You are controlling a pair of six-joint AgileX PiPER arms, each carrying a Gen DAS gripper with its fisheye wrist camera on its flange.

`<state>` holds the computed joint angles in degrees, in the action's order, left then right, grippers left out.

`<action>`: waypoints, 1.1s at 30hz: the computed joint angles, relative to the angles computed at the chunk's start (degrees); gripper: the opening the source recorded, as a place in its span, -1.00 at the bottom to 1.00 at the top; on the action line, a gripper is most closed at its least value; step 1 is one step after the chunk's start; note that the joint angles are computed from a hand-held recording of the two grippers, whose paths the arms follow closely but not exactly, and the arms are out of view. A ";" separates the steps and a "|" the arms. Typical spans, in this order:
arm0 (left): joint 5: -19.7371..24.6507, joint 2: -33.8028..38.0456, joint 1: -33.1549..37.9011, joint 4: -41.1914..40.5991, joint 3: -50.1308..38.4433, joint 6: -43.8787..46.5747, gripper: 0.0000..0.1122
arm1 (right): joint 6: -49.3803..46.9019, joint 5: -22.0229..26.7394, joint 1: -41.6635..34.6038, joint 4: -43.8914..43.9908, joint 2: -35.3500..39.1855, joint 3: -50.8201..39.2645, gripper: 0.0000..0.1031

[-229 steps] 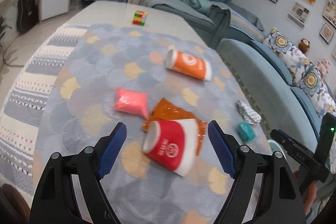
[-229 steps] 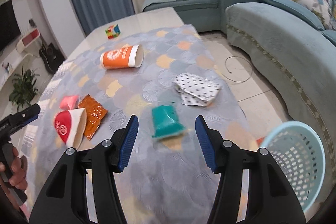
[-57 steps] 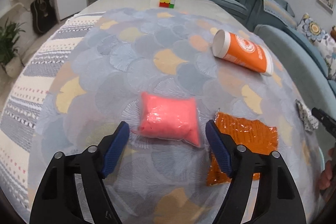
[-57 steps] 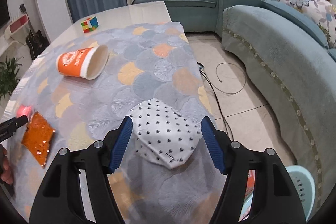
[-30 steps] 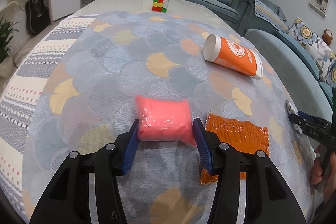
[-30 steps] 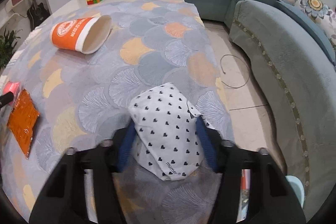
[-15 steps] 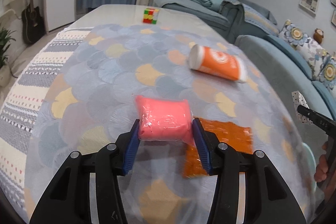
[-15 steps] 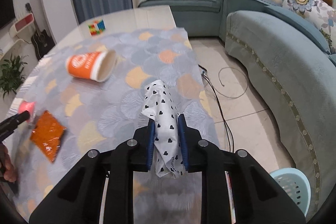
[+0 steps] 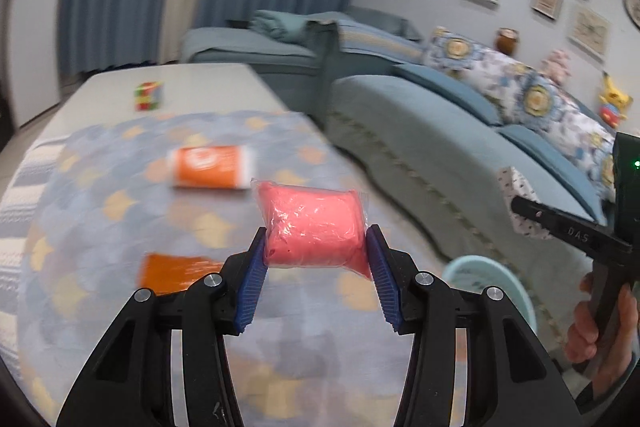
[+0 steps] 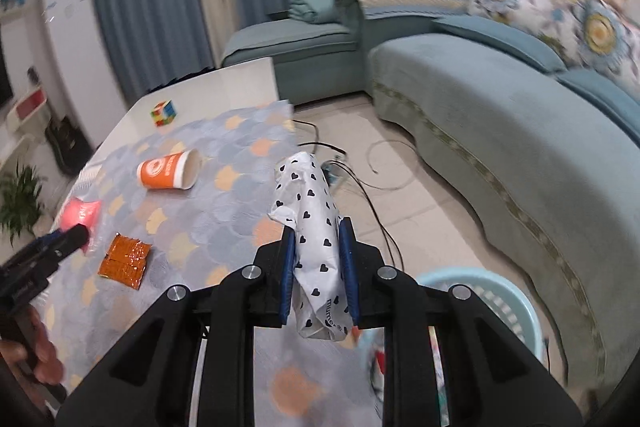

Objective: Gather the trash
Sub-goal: 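Carry the heart-print paper and pink bag over the basket and open both tools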

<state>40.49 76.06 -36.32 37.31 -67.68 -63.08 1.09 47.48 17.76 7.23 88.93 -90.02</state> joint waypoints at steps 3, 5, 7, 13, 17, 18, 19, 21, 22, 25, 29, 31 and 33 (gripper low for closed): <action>0.12 5.06 -4.12 -0.41 -5.99 -0.12 -0.16 | -2.01 1.82 -4.67 2.59 -3.33 2.72 -0.64; 0.35 8.15 -6.32 -0.58 -9.71 0.01 -0.16 | -3.55 2.51 -8.44 3.90 -5.67 5.54 -0.64; 0.47 12.30 -8.57 -1.59 -14.65 0.95 -0.16 | -5.04 2.76 -11.66 5.39 -7.41 8.30 -0.64; 1.29 22.67 -13.03 -5.63 -26.38 4.95 -0.16 | -12.22 3.18 -21.83 12.47 -10.40 16.59 -0.64; 1.09 28.66 -13.97 -10.02 -32.40 7.97 -0.16 | -16.81 3.69 -27.64 16.65 -10.47 21.19 -0.63; 1.15 29.92 -14.04 -10.94 -33.66 8.65 -0.16 | -17.78 3.97 -28.77 17.66 -10.25 21.99 -0.63; 1.11 31.06 -14.18 -11.89 -34.62 9.33 -0.16 | -18.82 4.25 -30.09 18.66 -9.85 22.92 -0.63; 0.92 33.45 -14.29 -14.22 -36.52 11.29 -0.16 | -19.83 4.34 -31.64 19.10 -9.11 24.31 -0.57; 0.88 34.45 -14.37 -15.25 -37.11 12.28 -0.16 | -20.27 4.44 -32.23 19.36 -8.57 24.94 -0.57; 0.74 36.19 -14.56 -17.32 -37.56 14.20 -0.16 | -20.90 4.65 -32.91 20.06 -7.31 26.38 -0.56; 1.38 37.82 -14.40 -19.03 -38.68 16.05 -0.16 | -21.69 4.30 -33.54 20.77 -5.82 27.83 -0.47; 1.16 38.22 -14.22 -19.51 -38.59 16.37 -0.16 | -22.11 4.28 -34.12 21.24 -5.30 28.21 -0.33; 0.99 38.70 -13.88 -20.52 -39.14 17.03 -0.16 | -22.20 3.89 -34.71 21.27 -5.40 28.72 -0.15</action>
